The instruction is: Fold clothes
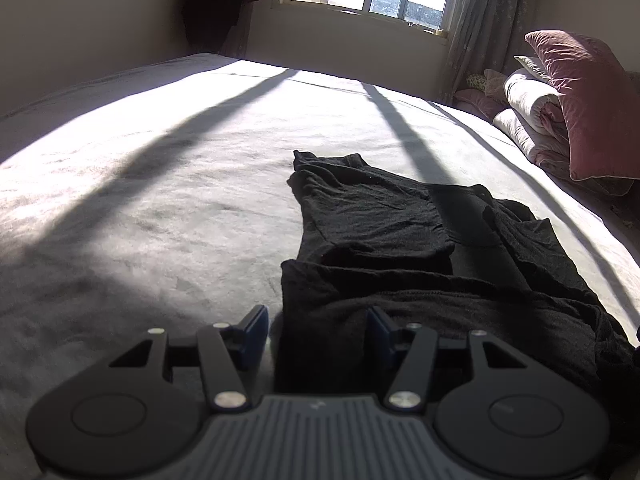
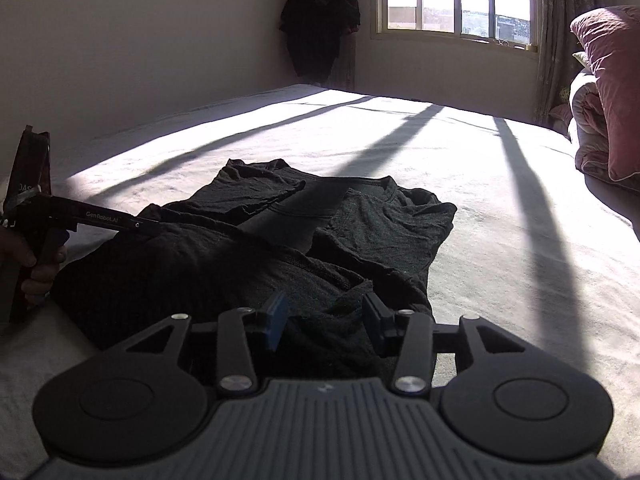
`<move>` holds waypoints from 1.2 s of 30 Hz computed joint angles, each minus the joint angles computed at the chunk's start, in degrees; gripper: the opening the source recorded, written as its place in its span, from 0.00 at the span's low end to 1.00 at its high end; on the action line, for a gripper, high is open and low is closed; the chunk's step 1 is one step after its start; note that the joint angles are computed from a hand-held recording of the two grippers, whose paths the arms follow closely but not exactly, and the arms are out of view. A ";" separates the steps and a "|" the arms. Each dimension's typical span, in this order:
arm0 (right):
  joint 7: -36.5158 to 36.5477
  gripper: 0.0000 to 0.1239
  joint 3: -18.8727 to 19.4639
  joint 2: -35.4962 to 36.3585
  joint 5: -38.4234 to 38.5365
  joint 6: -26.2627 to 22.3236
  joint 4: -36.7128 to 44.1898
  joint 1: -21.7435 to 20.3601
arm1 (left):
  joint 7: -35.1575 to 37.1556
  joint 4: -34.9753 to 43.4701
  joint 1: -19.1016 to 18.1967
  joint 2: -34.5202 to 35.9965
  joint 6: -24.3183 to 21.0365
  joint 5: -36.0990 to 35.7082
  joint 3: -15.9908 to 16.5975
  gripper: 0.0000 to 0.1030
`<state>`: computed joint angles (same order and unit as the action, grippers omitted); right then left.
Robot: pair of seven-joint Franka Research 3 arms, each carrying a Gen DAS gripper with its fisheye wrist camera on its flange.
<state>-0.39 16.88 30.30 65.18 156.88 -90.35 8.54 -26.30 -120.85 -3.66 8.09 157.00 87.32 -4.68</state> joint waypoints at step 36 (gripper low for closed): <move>46.34 0.41 -2.20 6.69 -13.87 -4.34 10.01 -4.12 | 16.60 -10.52 3.49 -8.70 11.19 -20.81 -1.06 0.55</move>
<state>45.95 14.68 36.99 51.31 152.54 -80.34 4.41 -9.69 -131.37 -0.16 -0.60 168.19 66.50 -5.74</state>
